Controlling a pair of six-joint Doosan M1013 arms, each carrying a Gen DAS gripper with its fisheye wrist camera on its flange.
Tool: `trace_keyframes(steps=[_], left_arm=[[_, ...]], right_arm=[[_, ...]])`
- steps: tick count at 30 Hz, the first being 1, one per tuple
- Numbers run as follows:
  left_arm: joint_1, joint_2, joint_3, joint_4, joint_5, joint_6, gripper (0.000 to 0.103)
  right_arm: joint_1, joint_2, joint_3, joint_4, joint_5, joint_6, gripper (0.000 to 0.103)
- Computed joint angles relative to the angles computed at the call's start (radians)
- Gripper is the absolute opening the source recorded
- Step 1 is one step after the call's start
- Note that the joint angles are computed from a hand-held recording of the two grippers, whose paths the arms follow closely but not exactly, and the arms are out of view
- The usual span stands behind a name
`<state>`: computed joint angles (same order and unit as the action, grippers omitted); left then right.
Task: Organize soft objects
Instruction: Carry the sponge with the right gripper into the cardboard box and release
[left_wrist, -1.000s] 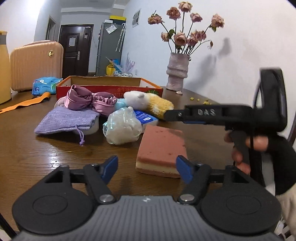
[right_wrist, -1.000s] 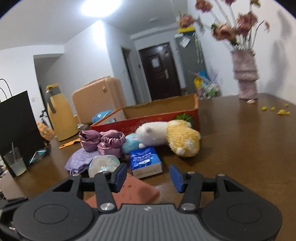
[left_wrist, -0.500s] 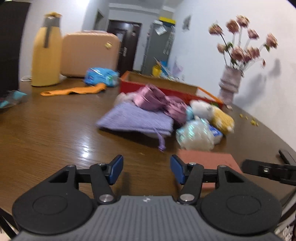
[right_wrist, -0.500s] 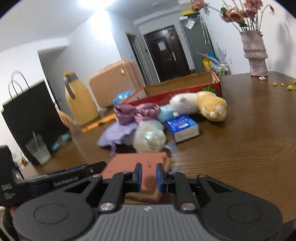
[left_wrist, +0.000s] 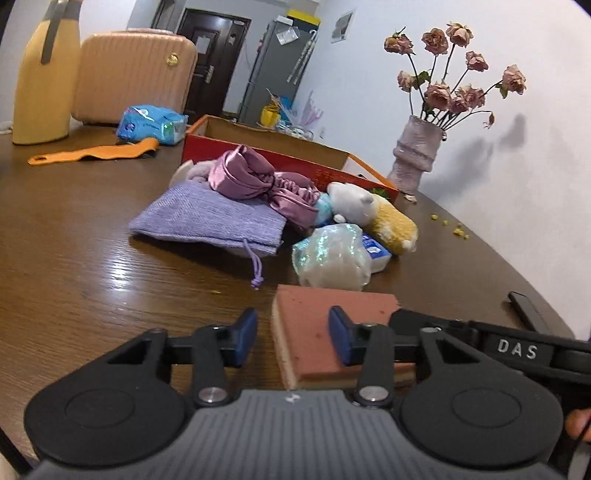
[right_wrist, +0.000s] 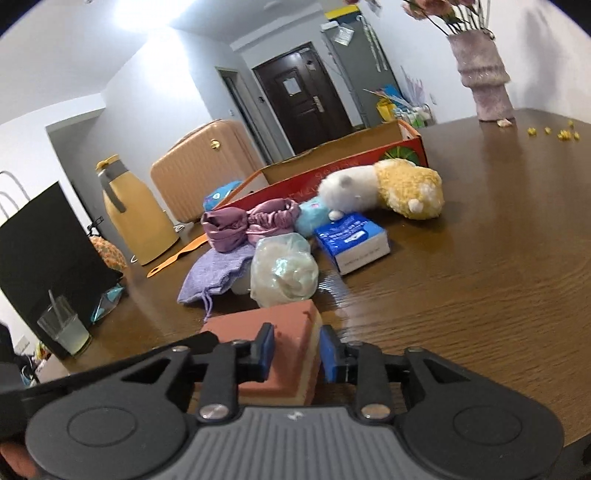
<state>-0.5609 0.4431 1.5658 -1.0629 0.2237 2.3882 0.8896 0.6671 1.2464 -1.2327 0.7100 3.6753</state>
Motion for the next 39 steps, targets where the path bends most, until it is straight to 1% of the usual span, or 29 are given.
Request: trace_keyframes(steps=[1, 4, 5, 6, 7, 8, 9, 11, 13, 17, 20, 23, 25, 26, 27, 28, 30, 32, 34, 36, 37, 38, 39], left_arm=[[0.005, 0.001, -0.002, -0.009, 0.017, 0.000, 0.037], [0.023, 0.007, -0.014, -0.016, 0.070, -0.045, 0.036], [0.030, 0.007, -0.016, -0.018, 0.084, -0.061, 0.033], [0.037, 0.006, -0.016, -0.021, 0.096, -0.070, 0.031], [0.043, 0.002, -0.014, -0.016, 0.099, -0.083, 0.028], [0.047, -0.004, -0.007, 0.004, 0.085, -0.103, 0.028], [0.053, -0.008, -0.003, 0.017, 0.079, -0.115, 0.028], [0.068, -0.011, 0.001, 0.037, 0.067, -0.146, 0.028], [0.081, -0.006, -0.012, 0.103, 0.063, -0.220, 0.028], [0.103, 0.027, -0.062, 0.153, 0.081, -0.284, 0.028], [0.114, 0.050, -0.095, 0.146, 0.094, -0.278, 0.028], [0.119, 0.057, -0.109, 0.165, 0.116, -0.300, 0.027], [0.122, 0.048, -0.109, 0.203, 0.155, -0.349, 0.026], [0.123, 0.036, -0.099, 0.182, 0.168, -0.333, 0.026], [0.122, 0.022, -0.080, 0.133, 0.159, -0.280, 0.027], [0.122, 0.007, -0.062, 0.075, 0.150, -0.217, 0.026], [0.123, -0.006, -0.060, 0.004, 0.159, -0.153, 0.026], [0.128, -0.002, -0.094, -0.064, 0.181, -0.088, 0.026], [0.128, 0.016, -0.153, -0.119, 0.193, -0.024, 0.026], [0.126, 0.050, -0.228, -0.130, 0.208, 0.004, 0.027], [0.124, 0.078, -0.282, -0.095, 0.218, -0.038, 0.027], [0.122, 0.106, -0.337, -0.038, 0.234, -0.101, 0.027], [0.118, 0.143, -0.409, 0.045, 0.254, -0.181, 0.027]], right_arm=[[-0.001, -0.002, 0.002, 0.005, -0.007, 0.005, 0.030], [-0.012, -0.008, 0.019, -0.014, -0.066, 0.059, 0.030], [-0.015, -0.008, 0.021, -0.016, -0.086, 0.066, 0.030], [-0.020, -0.009, 0.022, -0.016, -0.113, 0.072, 0.028], [-0.024, -0.007, 0.019, -0.016, -0.146, 0.081, 0.026], [-0.027, -0.004, 0.014, -0.015, -0.173, 0.087, 0.026], [-0.027, 0.006, -0.004, 0.006, -0.184, 0.063, 0.025], [-0.023, 0.037, -0.063, 0.063, -0.169, -0.047, 0.025], [-0.023, 0.070, -0.128, 0.123, -0.159, -0.141, 0.024], [-0.023, 0.137, -0.252, 0.175, -0.087, -0.204, 0.023], [-0.028, 0.179, -0.334, 0.214, -0.033, -0.270, 0.023], [-0.033, 0.189, -0.356, 0.238, -0.027, -0.294, 0.022], [-0.034, 0.182, -0.351, 0.270, -0.034, -0.313, 0.022], [-0.032, 0.173, -0.343, 0.295, -0.032, -0.326, 0.022], [-0.026, 0.163, -0.334, 0.296, -0.026, -0.326, 0.022], [-0.017, 0.149, -0.313, 0.263, -0.027, -0.303, 0.022], [-0.003, 0.121, -0.277, 0.200, -0.033, -0.252, 0.022], [0.002, 0.107, -0.272, 0.131, -0.014, -0.218, 0.022], [-0.006, 0.095, -0.279, 0.052, -0.005, -0.193, 0.022], [-0.024, 0.094, -0.308, 0.006, 0.010, -0.219, 0.022], [-0.034, 0.098, -0.325, -0.010, 0.018, -0.234, 0.022], [-0.048, 0.104, -0.351, 0.003, 0.024, -0.268, 0.022], [-0.063, 0.114, -0.383, 0.032, 0.031, -0.309, 0.022]])
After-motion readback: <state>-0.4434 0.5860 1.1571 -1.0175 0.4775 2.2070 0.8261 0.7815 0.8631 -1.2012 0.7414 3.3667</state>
